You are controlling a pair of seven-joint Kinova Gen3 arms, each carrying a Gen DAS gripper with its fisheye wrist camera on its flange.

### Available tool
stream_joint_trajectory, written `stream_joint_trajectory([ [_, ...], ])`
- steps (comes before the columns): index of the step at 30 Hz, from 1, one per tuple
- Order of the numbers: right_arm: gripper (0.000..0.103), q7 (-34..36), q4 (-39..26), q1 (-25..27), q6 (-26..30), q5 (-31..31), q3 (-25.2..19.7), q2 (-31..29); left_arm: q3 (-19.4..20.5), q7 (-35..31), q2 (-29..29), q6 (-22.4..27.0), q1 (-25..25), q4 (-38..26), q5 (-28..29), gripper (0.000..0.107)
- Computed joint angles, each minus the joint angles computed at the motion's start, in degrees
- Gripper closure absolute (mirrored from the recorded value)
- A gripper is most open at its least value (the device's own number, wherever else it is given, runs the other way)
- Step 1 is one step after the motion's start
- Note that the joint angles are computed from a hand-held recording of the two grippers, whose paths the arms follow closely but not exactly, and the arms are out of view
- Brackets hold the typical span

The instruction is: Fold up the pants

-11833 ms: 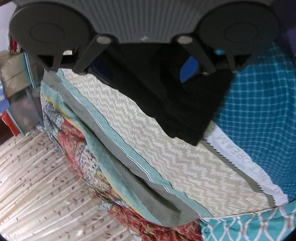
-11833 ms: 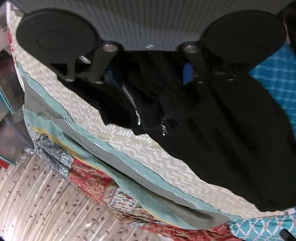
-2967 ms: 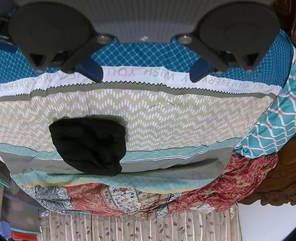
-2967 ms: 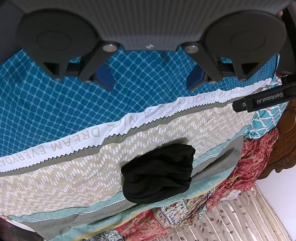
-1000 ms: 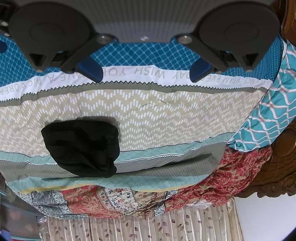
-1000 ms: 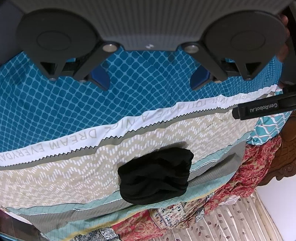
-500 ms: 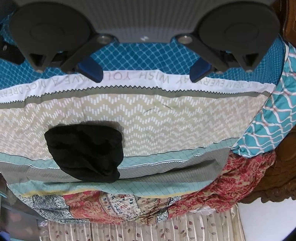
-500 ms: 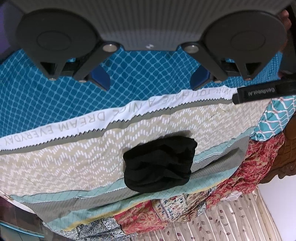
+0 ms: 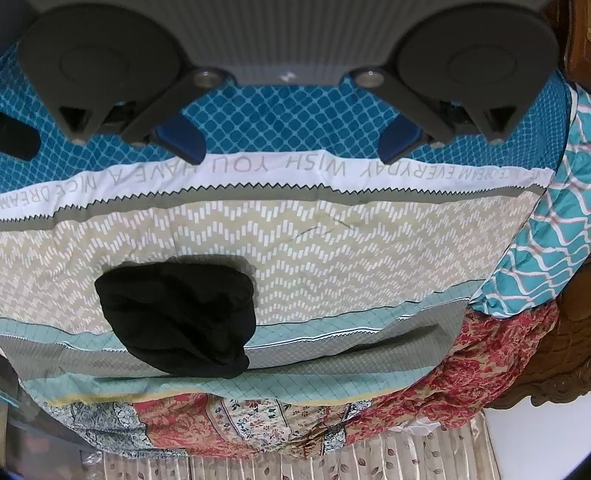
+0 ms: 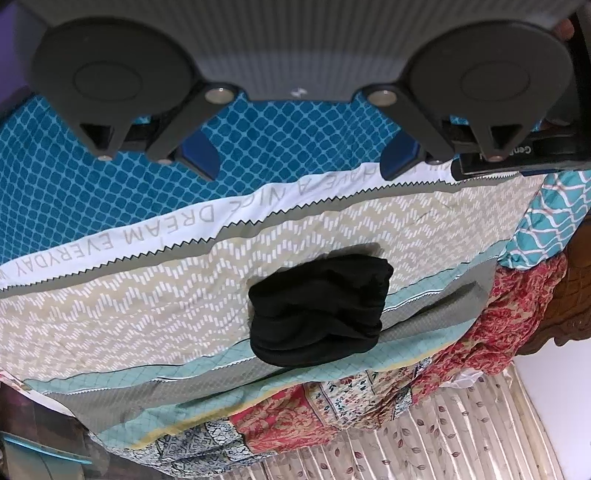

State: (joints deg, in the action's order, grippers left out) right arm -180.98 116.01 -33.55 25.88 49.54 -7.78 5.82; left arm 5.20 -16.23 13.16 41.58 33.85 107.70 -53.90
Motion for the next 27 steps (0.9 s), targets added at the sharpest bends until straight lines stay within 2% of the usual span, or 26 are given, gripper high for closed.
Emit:
stream_joint_trajectory([
  [14,0.008,1.2,-0.1,-0.4,0.1,-0.9,0.2,0.4,0.1,-1.7,-0.3,-0.5,-0.5,-0.1,1.9,0.005],
  [27,0.008,-1.8,0.4,-0.6,0.6,2.0,0.1,0.1,0.1,-2.0,-0.7,-1.5,-0.8,0.1,2.5,0.005],
])
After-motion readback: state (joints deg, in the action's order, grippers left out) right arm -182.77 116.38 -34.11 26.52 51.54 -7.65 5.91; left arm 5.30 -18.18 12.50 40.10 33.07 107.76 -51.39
